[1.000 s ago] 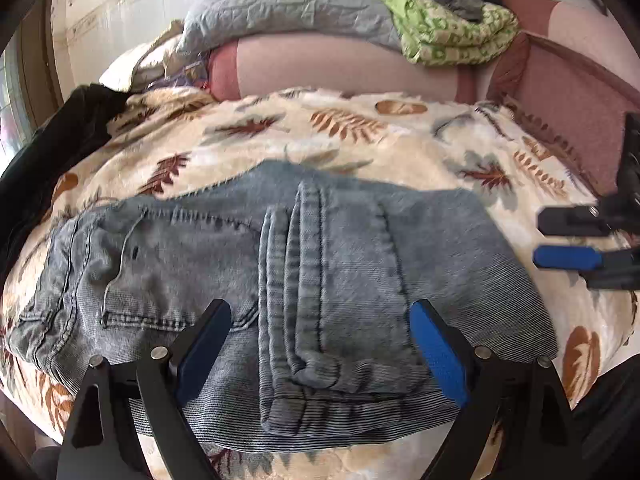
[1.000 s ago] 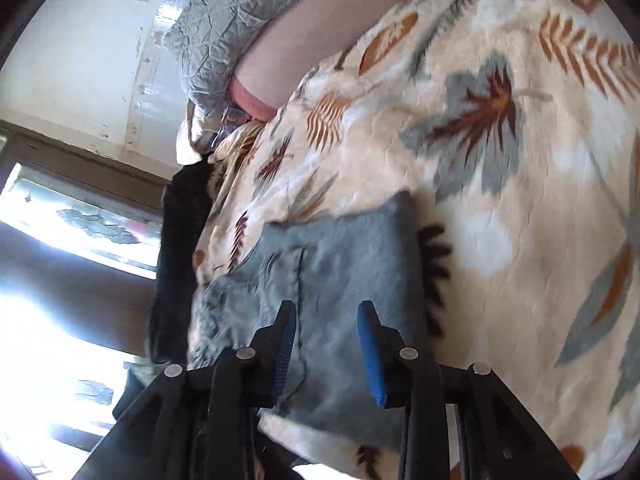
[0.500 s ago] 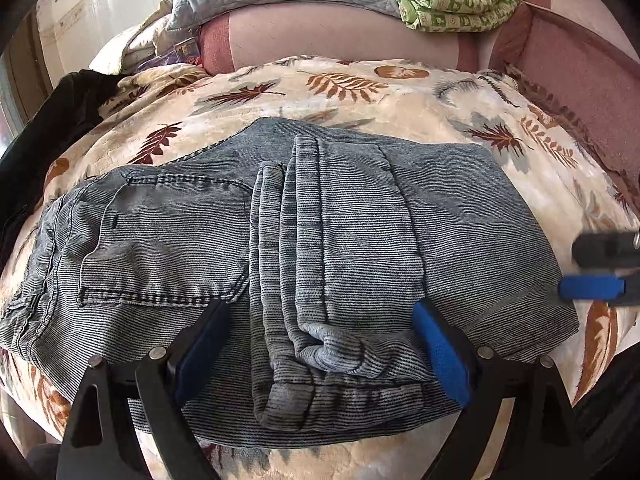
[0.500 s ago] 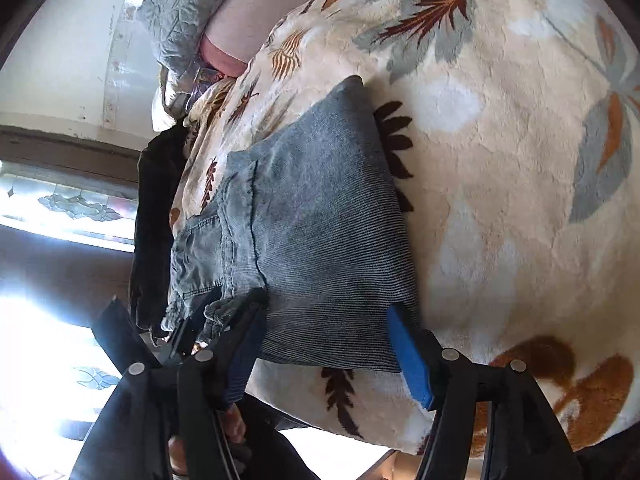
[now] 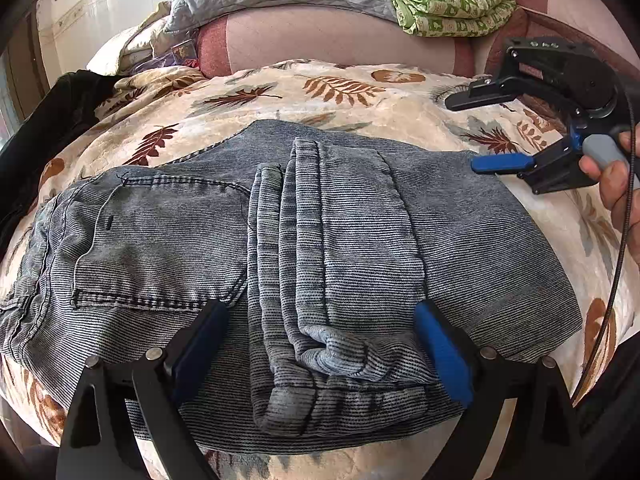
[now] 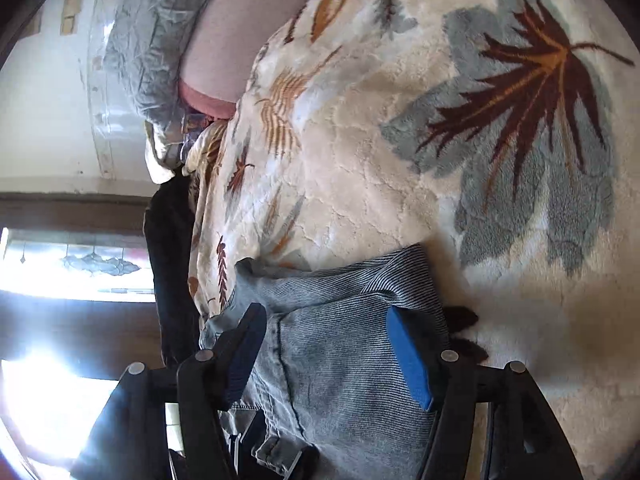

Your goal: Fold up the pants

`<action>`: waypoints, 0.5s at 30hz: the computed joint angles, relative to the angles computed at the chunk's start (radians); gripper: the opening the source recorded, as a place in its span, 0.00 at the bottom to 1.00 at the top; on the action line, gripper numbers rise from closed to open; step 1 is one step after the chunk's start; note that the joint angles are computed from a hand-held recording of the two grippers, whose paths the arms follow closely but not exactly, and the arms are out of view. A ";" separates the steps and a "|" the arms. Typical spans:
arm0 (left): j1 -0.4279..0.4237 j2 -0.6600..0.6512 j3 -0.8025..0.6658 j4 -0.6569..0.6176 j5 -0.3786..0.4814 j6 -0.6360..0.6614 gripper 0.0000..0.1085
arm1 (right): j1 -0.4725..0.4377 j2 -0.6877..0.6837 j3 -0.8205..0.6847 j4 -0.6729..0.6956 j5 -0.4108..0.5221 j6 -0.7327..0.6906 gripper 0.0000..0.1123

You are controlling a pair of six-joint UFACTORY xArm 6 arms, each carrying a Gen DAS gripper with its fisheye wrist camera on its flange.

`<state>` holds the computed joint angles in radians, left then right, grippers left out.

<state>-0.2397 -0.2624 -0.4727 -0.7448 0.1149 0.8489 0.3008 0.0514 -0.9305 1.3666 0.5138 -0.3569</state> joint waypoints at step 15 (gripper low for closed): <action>-0.005 -0.003 -0.008 -0.098 0.011 0.094 0.87 | 0.113 -0.188 0.162 0.113 -0.131 -0.031 0.59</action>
